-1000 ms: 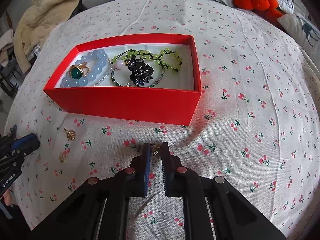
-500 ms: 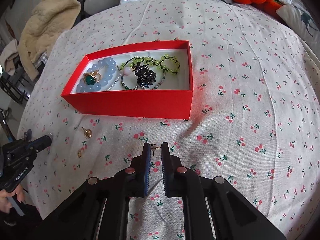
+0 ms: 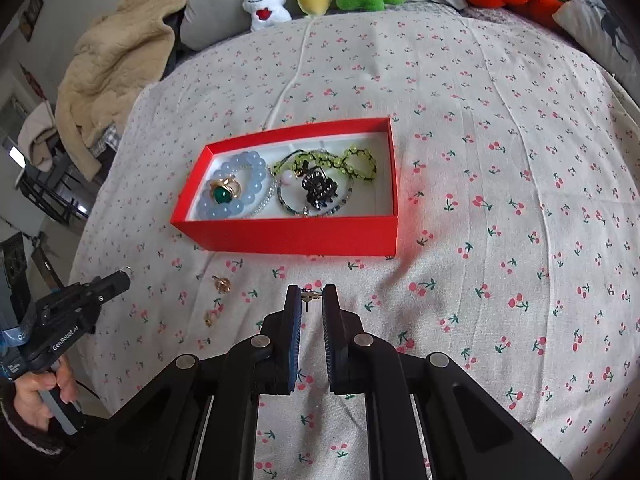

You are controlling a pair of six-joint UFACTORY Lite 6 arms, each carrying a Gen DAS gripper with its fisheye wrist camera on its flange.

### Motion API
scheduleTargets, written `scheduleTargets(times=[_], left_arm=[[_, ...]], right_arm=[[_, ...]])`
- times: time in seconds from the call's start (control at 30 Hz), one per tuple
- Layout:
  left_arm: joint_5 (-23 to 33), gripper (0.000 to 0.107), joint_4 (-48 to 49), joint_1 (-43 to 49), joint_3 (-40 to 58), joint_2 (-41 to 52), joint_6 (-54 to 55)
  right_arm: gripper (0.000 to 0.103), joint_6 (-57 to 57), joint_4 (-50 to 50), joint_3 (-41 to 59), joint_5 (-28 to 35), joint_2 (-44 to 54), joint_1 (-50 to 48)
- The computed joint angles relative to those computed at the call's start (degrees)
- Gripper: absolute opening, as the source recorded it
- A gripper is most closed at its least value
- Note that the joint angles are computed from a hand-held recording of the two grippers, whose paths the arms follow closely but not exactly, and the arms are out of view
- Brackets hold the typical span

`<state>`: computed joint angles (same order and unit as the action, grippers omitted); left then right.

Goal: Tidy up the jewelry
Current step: 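Carry the silver ring and gold earring into the red box and open both tools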

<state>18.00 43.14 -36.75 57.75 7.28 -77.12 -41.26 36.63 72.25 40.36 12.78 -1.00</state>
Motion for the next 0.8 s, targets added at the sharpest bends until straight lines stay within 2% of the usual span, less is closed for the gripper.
scheduleTargets(times=[0.3, 0.67, 0.8], left_arm=[[3.2, 0.0, -12.8, -0.8, 21.3, 12.3, 13.9], [7.6, 0.0, -33.2, 0.6, 47.8, 31.2, 32.2], [10.5, 0.0, -35.8, 0.4, 56.4, 37.3, 34.2]], right_arm=[[0.011, 3.4, 3.7, 9.2, 4.5, 4.1, -1.1], [0.011, 10.4, 2.3, 20.0, 4.9, 13.5, -0.3], [0.011, 11.4, 1.9, 22.4, 5.2, 15.8, -0.6]])
